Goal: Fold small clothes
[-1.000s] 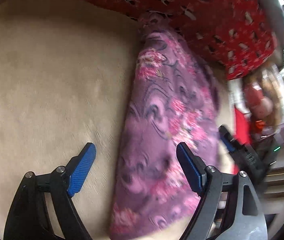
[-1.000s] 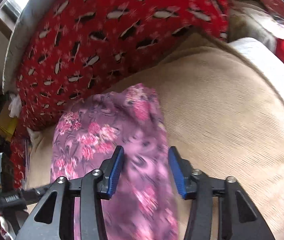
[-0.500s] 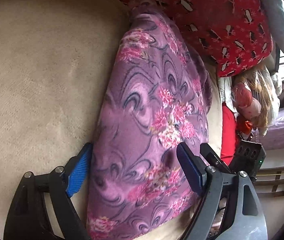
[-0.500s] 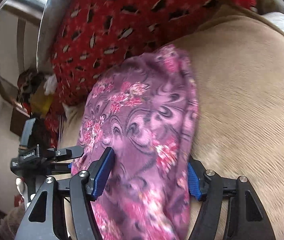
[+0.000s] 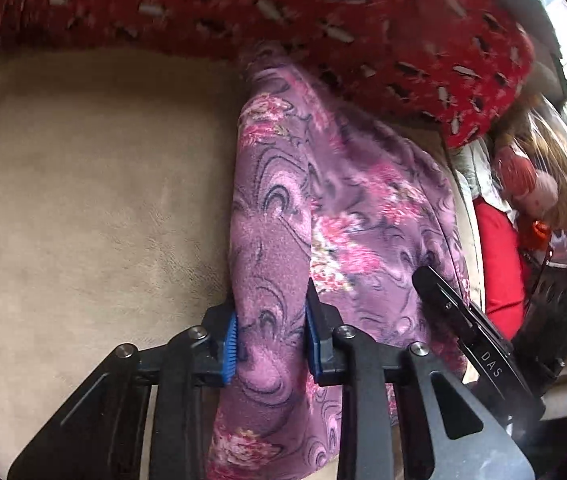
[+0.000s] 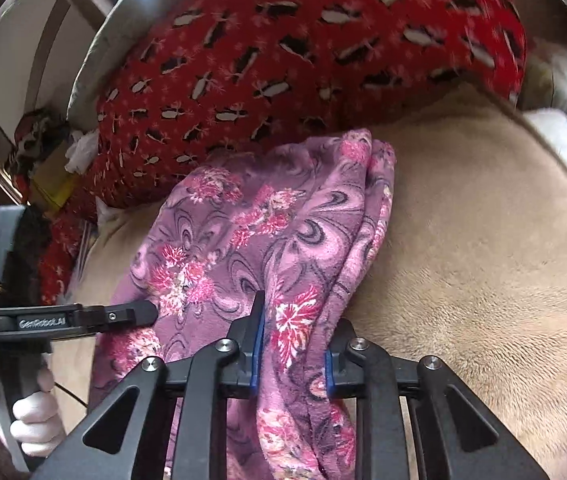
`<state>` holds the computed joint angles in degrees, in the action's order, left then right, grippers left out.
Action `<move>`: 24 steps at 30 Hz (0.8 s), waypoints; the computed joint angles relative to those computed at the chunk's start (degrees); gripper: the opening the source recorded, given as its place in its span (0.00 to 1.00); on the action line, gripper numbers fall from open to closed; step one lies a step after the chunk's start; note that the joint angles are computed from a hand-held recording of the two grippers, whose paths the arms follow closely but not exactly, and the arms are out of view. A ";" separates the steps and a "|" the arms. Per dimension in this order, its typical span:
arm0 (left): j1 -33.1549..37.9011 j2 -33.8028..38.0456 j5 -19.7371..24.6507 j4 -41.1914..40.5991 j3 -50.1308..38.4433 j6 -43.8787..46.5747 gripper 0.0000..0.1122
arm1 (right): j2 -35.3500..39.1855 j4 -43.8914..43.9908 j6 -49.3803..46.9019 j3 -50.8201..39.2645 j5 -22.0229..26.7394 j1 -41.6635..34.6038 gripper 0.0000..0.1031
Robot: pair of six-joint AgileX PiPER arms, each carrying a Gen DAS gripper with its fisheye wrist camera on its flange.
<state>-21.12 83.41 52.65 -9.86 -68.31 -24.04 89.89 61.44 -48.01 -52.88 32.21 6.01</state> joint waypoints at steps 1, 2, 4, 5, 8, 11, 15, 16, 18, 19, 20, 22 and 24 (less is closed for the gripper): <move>-0.20 -1.26 0.44 1.01 0.29 -0.45 0.21 | -1.15 -1.98 2.21 0.07 -0.79 1.05 0.21; -0.48 -2.27 0.79 2.18 0.31 -1.04 0.21 | -2.32 -3.83 4.33 0.22 -1.45 2.08 0.21; -0.30 -4.78 1.98 3.69 0.51 -1.33 0.21 | -4.84 -8.32 9.26 0.44 -2.33 4.51 0.20; 0.60 -6.26 2.59 3.15 1.03 -0.55 0.21 | -6.44 -11.70 13.03 0.57 -2.95 6.40 0.20; 3.88 -10.71 4.73 1.15 3.02 1.72 0.21 | -9.77 -19.19 22.08 0.81 -4.36 11.13 0.20; 7.69 -15.81 7.21 -0.49 5.45 4.47 0.21 | -12.95 -28.65 33.72 1.12 -6.03 17.04 0.20; 11.81 -21.97 10.79 -1.24 7.78 7.17 0.21 | -15.72 -41.87 49.75 1.02 -7.27 25.32 0.20; 12.25 -23.04 11.53 -1.07 8.11 7.21 0.21 | -16.37 -44.74 53.31 1.19 -7.56 27.25 0.20; 15.17 -25.86 13.62 -1.94 9.46 9.46 0.22 | -17.45 -47.66 58.08 1.82 -8.32 30.71 0.20; 16.78 -27.33 14.67 -2.56 10.43 10.62 0.22 | -17.81 -49.61 61.07 2.26 -8.75 32.47 0.20; 18.69 -28.55 15.43 -3.56 11.62 12.20 0.22 | -18.12 -50.91 63.30 2.93 -9.25 34.02 0.20; 22.73 -31.21 16.65 -5.42 15.43 15.77 0.22 | -18.47 -51.07 65.77 5.22 -10.81 36.66 0.20; 23.60 -32.26 15.96 -4.06 19.79 16.47 0.25 | -18.09 -49.24 66.51 7.86 -12.34 38.32 0.20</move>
